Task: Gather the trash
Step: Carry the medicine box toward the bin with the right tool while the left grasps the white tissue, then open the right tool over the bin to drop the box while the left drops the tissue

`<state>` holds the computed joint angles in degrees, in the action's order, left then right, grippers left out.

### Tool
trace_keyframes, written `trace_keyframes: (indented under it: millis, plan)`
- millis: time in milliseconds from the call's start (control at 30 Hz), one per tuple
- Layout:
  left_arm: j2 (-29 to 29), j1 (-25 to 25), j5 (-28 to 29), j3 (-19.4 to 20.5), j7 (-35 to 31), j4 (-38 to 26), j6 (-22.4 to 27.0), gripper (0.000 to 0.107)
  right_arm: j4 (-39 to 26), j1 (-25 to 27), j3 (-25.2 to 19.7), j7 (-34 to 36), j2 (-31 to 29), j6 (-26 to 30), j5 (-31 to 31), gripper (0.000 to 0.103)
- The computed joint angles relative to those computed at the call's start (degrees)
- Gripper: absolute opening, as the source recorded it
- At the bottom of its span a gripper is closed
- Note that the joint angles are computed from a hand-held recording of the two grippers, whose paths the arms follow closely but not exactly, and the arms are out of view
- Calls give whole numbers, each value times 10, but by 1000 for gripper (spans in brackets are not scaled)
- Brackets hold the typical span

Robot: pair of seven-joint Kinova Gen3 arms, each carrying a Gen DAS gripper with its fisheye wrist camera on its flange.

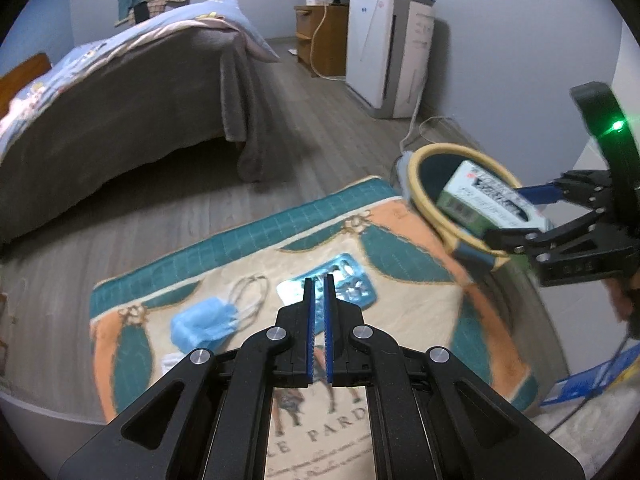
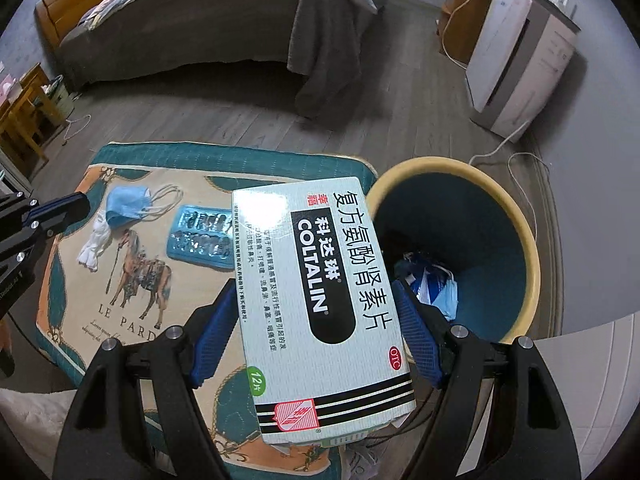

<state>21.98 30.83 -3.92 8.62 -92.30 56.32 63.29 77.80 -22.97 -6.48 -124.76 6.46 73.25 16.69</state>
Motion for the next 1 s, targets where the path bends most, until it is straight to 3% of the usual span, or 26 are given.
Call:
trace_keyframes:
  millis: [167,233,300,500,633,667,733,767,800,900,1000]
  plan:
    - [28,5,-49,-30,34,-14,39,5,16,16,-2,9,-2,-25,-30,75]
    - [31,0,-68,-41,41,-6,43,20,10,3,5,22,7,-13,-21,75]
    - [37,-19,-62,-42,50,-1,56,54,13,14,-1,34,13,-23,-34,75]
    - [74,-41,-69,-48,60,-1,99,65,1,10,10,26,41,-25,-43,75]
    - [103,-42,-70,-49,42,-7,127,66,-17,-2,11,26,55,-14,-33,75]
    - [101,-48,-66,-45,43,-4,121,66,-21,-6,12,24,56,-13,-29,75]
    - [106,-68,-34,-38,42,-17,128,47,-24,-9,12,26,55,-13,-29,75]
    - [106,-75,-24,-33,46,-20,131,25,-24,-10,12,29,53,-12,-28,75]
    - [107,-72,-24,-39,44,-25,136,13,-25,-12,11,32,52,-9,-24,75]
    - [94,-62,-35,-40,26,-23,136,12,-25,-17,11,34,47,-2,-14,75]
    - [57,-42,-58,-45,31,-1,95,11,-26,-27,11,23,42,11,8,75]
